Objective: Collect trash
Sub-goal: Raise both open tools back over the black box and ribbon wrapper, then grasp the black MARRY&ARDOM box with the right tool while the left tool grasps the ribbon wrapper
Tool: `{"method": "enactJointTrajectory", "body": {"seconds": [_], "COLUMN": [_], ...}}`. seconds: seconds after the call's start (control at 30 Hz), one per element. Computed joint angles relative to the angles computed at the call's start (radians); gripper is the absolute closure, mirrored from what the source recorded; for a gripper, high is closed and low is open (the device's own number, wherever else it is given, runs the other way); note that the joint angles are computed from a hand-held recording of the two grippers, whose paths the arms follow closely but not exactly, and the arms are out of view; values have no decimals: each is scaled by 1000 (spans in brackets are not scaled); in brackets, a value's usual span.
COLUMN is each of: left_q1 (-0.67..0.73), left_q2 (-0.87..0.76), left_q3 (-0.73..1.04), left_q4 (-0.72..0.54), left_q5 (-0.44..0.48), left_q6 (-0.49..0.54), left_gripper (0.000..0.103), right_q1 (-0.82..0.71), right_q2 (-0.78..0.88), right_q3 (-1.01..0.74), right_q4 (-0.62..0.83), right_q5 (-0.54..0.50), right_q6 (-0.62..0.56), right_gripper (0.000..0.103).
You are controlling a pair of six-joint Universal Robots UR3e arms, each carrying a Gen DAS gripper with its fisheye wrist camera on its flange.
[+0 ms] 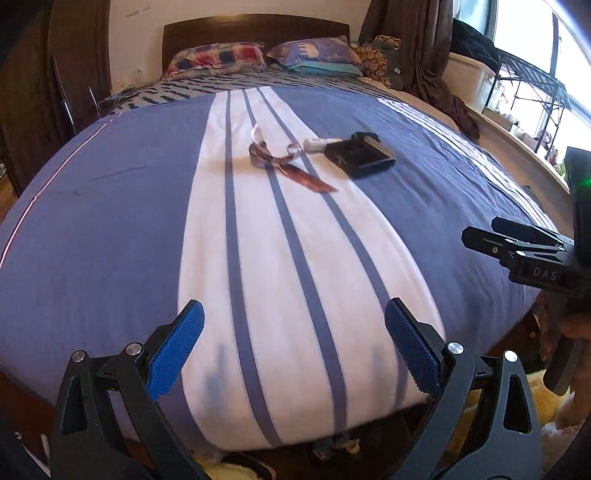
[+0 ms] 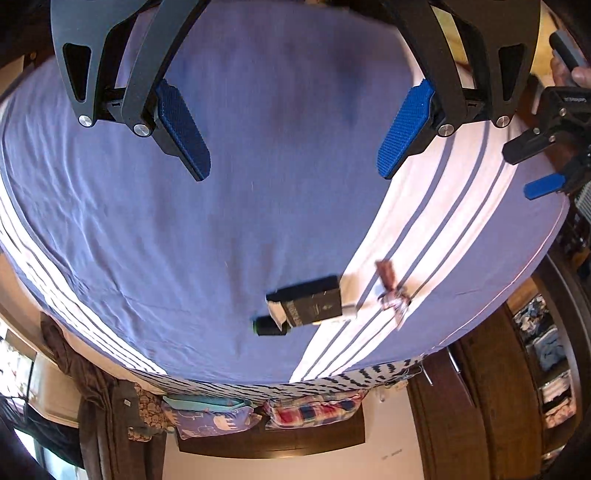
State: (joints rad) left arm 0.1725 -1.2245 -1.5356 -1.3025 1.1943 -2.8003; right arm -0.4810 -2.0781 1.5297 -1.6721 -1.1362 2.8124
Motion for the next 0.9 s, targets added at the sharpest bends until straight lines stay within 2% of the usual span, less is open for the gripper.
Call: {"method": "enactJointTrajectory", "body": {"seconds": [0.13,0.27,0.37,0.57,0.7,0.9], "left_q1": [-26,-40,-47,-64,-69,-90], "left_q2": [-119,-214,-269,-367,-411,-499], "left_q3": [78,137,175,262,312,436], "left_q4": [45,82,102,119,120,100], "left_q5": [11,9,8,14,10,32], "left_q6": [-25,-41,-53,-70,-70,-74], "left_gripper": [10,10,10,10,10,10], "right_q1": [146,209,265,344,368,416], "right_q2": [217,380,495,692,793,971], "right_q3": [-100,-216,-306,-512,-656,-912], "right_q4": [-151,-187,-219,-182,-121,-19], "right_q5": [-90,-97,-163,-253,-253,-317], "right_q6": [105,156,183,183,171,171], "right_gripper": [11,9,3,3,3,3]}}
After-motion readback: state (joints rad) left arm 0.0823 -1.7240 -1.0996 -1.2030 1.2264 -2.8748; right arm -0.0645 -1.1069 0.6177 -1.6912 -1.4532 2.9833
